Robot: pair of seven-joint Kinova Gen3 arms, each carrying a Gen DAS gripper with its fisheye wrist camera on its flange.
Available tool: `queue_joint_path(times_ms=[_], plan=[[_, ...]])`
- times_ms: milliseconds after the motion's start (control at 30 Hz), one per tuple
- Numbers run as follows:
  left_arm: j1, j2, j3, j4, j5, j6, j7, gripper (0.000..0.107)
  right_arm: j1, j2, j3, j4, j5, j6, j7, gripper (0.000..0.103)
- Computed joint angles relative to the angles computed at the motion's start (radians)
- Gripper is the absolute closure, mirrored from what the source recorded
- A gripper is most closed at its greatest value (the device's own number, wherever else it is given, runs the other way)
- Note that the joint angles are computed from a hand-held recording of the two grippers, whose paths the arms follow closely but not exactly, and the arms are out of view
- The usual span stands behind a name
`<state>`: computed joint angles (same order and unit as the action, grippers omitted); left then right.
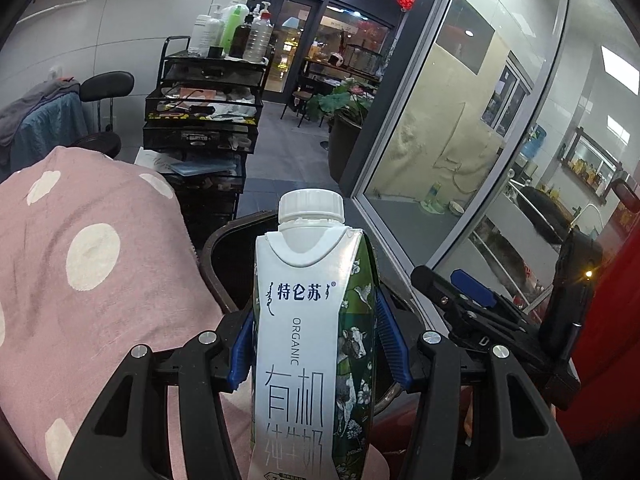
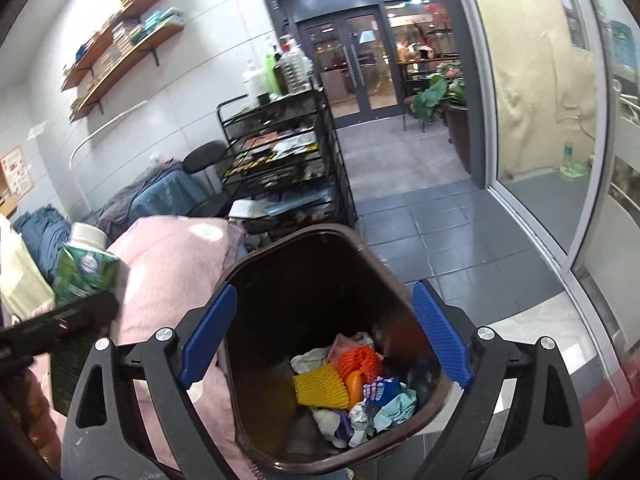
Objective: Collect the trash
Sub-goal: 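Carry the wrapper and carton over the bin and open both grippers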
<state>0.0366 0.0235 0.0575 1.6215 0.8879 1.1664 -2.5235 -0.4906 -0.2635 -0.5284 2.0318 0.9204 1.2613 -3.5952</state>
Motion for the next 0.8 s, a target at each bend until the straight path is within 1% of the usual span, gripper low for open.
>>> queue_joint_path(times_ms=[133, 300, 500, 600, 700, 767, 800], plan=[[0.032, 0.023, 0.028, -0.022, -0.052, -0.035, 0.038, 0.054, 0.013, -0.023, -0.002, 0.003, -0.014, 0.028, -0.011, 0.014], [0.056, 0.047, 0.048, -0.042, -0.099, -0.053, 0.083, 0.054, 0.041, -0.048, -0.008, 0.005, -0.036, 0.054, 0.000, 0.014], [0.077, 0.054, 0.063, -0.051, -0.155, -0.071, 0.120, 0.054, 0.076, -0.069, -0.010, 0.013, -0.053, 0.050, 0.012, 0.014], [0.098, 0.048, 0.073, -0.050, -0.201, -0.106, 0.138, 0.054, 0.091, -0.076, -0.014, 0.014, -0.059, 0.048, 0.028, 0.014], [0.120, 0.038, 0.080, -0.045, -0.259, -0.135, 0.155, 0.048, 0.106, -0.079, -0.021, 0.013, -0.063, 0.043, 0.035, 0.014], [0.118, 0.029, 0.075, -0.035, -0.251, -0.144, 0.145, 0.039, 0.113, -0.081, -0.021, 0.012, -0.066, 0.038, 0.044, 0.014], [0.116, 0.025, 0.072, -0.032, -0.244, -0.144, 0.141, 0.037, 0.116, -0.082, -0.022, 0.012, -0.067, 0.036, 0.046, 0.014]])
